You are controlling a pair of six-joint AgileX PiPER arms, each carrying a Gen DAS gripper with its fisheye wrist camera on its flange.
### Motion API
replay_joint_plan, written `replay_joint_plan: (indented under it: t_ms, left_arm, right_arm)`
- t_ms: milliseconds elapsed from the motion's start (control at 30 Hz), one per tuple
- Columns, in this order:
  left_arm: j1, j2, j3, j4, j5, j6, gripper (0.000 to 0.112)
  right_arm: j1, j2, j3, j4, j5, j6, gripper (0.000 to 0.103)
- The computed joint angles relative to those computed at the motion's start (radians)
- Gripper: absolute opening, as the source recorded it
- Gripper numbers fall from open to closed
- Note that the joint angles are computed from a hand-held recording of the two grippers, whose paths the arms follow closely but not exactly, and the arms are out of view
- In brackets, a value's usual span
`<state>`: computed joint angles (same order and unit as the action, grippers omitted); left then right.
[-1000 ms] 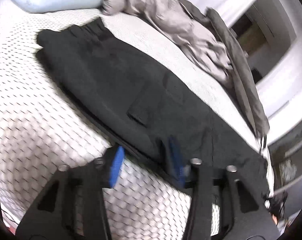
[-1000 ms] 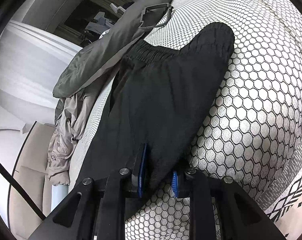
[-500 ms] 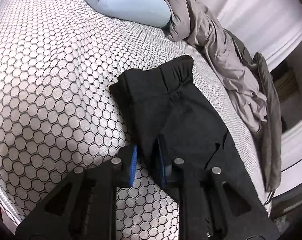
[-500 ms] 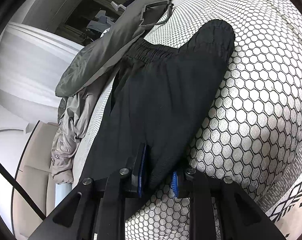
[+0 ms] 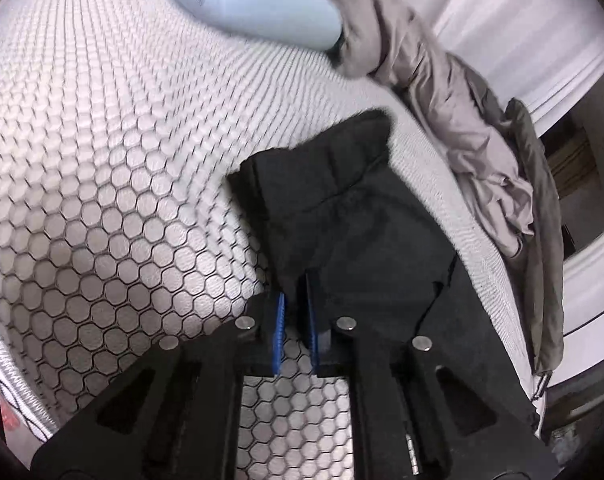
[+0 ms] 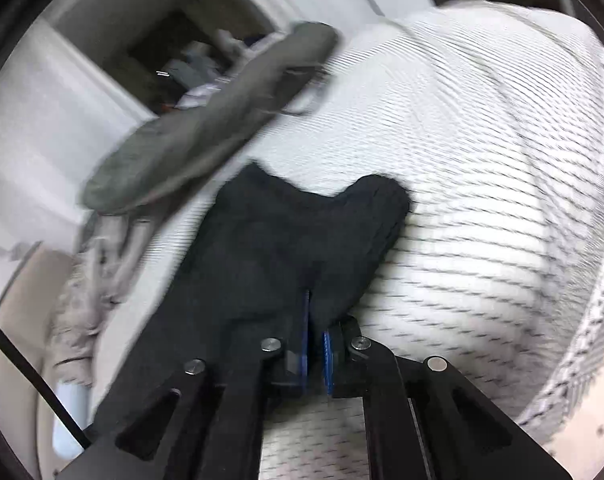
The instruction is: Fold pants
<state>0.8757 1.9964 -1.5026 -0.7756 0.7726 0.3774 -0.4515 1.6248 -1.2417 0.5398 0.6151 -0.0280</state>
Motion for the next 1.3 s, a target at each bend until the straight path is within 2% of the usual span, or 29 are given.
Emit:
replay_joint_plan:
  t_ms: [67, 100, 133, 167, 200, 267, 300, 333, 367, 433, 467, 533, 567, 633, 700, 767, 867, 967, 1033, 1100, 1167, 1200, 1300]
  left_arm:
    - [-0.006, -0.036, 0.014, 0.045, -0.007, -0.035, 0.014]
    - [-0.007, -0.059, 0.033, 0.055, -0.017, -0.038, 0.017]
    - [-0.008, -0.101, 0.068, 0.058, -0.031, -0.016, 0.027]
    - [-0.011, -0.139, 0.101, 0.055, -0.05, 0.022, 0.038]
    - [-0.023, -0.181, 0.135, 0.074, -0.087, 0.033, 0.042]
    - [-0.052, -0.261, 0.2, 0.114, -0.168, 0.033, 0.056]
    - [-0.061, -0.29, 0.216, 0.113, -0.182, 0.053, 0.06]
    - [-0.073, -0.321, 0.236, 0.096, -0.19, 0.092, 0.066]
    - [-0.082, -0.348, 0.252, 0.076, -0.192, 0.127, 0.074]
    - [-0.105, -0.385, 0.27, -0.009, -0.165, 0.233, 0.085]
    - [-0.12, -0.395, 0.268, -0.032, -0.139, 0.265, 0.087]
    - [-0.165, -0.427, 0.279, -0.069, -0.105, 0.32, 0.09]
    - [-0.19, -0.443, 0.287, -0.072, -0.101, 0.333, 0.098]
    - [-0.282, -0.462, 0.286, -0.031, -0.115, 0.318, 0.102]
    - [-0.389, -0.471, 0.28, 0.048, -0.15, 0.252, 0.102]
    - [-0.497, -0.447, 0.248, 0.134, -0.146, 0.181, 0.102]
    - [-0.647, -0.38, 0.176, 0.238, -0.115, 0.075, 0.102]
    - [-0.778, -0.253, 0.042, 0.324, -0.021, 0.023, 0.102]
    - [-0.864, -0.167, -0.046, 0.443, 0.028, -0.013, 0.102]
    - [-0.893, -0.125, -0.073, 0.535, 0.028, -0.076, 0.102]
    - [-0.883, -0.108, -0.069, 0.592, 0.026, -0.127, 0.102]
    - [-0.871, -0.104, -0.062, 0.61, 0.017, -0.153, 0.102]
    - [-0.78, -0.101, -0.042, 0.575, 0.023, -0.141, 0.102]
  right_arm:
    - [-0.021, 0.033, -0.018, 0.019, 0.051, -0.007, 0.014]
    - [-0.026, 0.023, -0.009, 0.04, 0.053, -0.031, 0.019]
    - [-0.028, 0.007, -0.003, 0.04, 0.064, -0.043, 0.023]
    - [-0.036, -0.017, 0.009, 0.059, 0.078, -0.072, 0.032]
    - [-0.042, -0.057, 0.04, 0.067, 0.066, -0.087, 0.046]
    - [-0.038, -0.143, 0.096, -0.036, 0.008, -0.011, 0.062]
    - [-0.028, -0.176, 0.115, -0.117, -0.021, 0.058, 0.067]
    - [-0.023, -0.206, 0.126, -0.161, -0.036, 0.087, 0.068]
    - [-0.017, -0.221, 0.126, -0.166, -0.034, 0.078, 0.07]
    - [0.003, -0.24, 0.108, -0.113, -0.008, -0.022, 0.08]
    - [0.025, -0.245, 0.1, -0.087, 0.004, -0.076, 0.089]
    - [0.116, -0.248, 0.078, -0.118, 0.002, -0.106, 0.096]
    - [0.183, -0.245, 0.066, -0.16, -0.01, -0.098, 0.1]
    - [0.313, -0.217, 0.03, -0.258, -0.028, -0.067, 0.102]
    - [0.443, -0.148, -0.049, -0.381, 0.006, -0.043, 0.102]
    - [0.525, -0.067, -0.14, -0.407, 0.066, -0.101, 0.102]
    - [0.616, 0.097, -0.321, -0.426, 0.206, -0.143, 0.102]
    - [0.669, 0.278, -0.519, -0.451, 0.343, -0.139, 0.102]
    - [0.704, 0.38, -0.613, -0.534, 0.401, -0.082, 0.102]
    - [0.696, 0.426, -0.645, -0.539, 0.435, -0.107, 0.102]
    - [0.68, 0.426, -0.619, -0.579, 0.409, -0.126, 0.102]
    - [0.656, 0.397, -0.567, -0.591, 0.36, -0.131, 0.102]
    - [0.57, 0.367, -0.507, -0.776, 0.316, 0.03, 0.102]
